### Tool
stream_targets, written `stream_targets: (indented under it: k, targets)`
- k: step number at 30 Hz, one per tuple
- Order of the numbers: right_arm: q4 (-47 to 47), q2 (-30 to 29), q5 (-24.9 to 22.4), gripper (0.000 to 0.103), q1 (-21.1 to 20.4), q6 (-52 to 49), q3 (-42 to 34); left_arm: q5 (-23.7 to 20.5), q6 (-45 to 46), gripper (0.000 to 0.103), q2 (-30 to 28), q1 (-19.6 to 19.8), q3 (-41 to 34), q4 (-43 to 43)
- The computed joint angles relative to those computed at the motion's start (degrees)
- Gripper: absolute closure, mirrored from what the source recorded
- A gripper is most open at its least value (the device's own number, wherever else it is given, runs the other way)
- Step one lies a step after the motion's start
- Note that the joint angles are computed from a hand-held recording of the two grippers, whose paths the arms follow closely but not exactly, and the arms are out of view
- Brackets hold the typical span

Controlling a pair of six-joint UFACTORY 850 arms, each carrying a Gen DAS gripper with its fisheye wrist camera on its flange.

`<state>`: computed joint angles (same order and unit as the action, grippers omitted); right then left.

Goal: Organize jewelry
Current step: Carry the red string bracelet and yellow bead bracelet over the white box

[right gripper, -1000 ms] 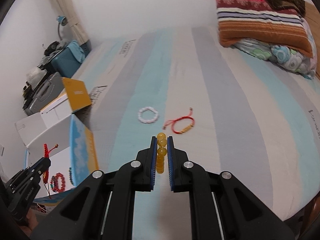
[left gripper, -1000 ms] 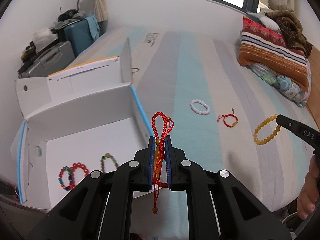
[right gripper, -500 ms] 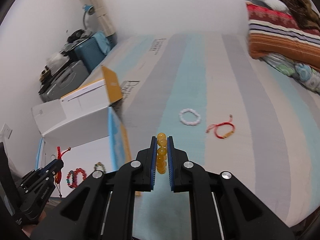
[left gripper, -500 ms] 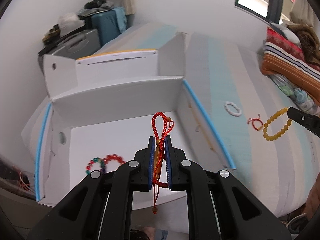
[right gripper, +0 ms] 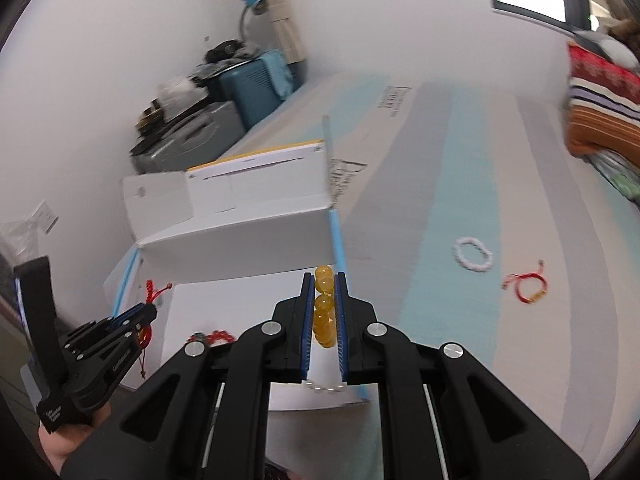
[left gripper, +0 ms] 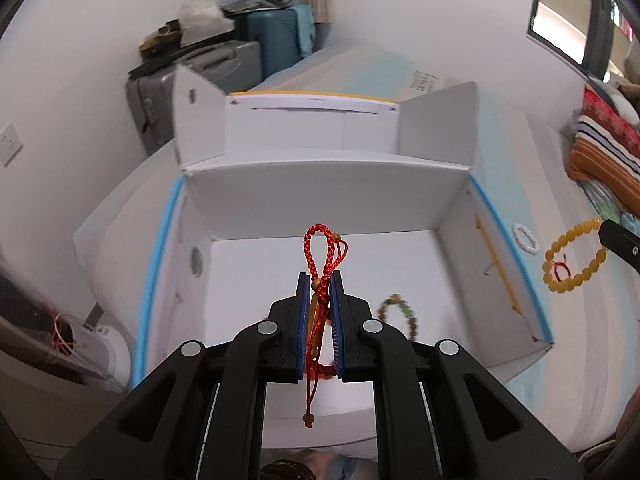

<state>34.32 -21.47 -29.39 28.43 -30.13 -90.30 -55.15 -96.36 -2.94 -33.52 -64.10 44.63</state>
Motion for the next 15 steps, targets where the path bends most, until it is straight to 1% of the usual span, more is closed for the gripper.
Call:
stream_targets:
  k: [6, 10, 13, 15]
  targets:
    - [0.6, -1.9, -0.3, 0.094, 3.0, -3.4, -0.7, 1.2, 0.6, 0.094, 1.8, 1.9, 3.2, -1.7]
    - [-1.7, -4.5, -2.3, 0.094, 4.5, -1.6, -2.6, 1.9, 0.7, 0.094, 2.4, 2.9, 4.9, -2.5]
    - [-6.5, -6.7, -3.6, 0.094, 5.9, 2.6, -4.1, 3.5, 1.5, 0.094, 2.3, 3.8, 6.2, -4.0]
    - [-9.4, -8.6, -5.4, 0.094, 6.6, 5.2, -5.6, 4.1, 2.1, 0.093, 1.9, 4.0, 6.7, -5.0]
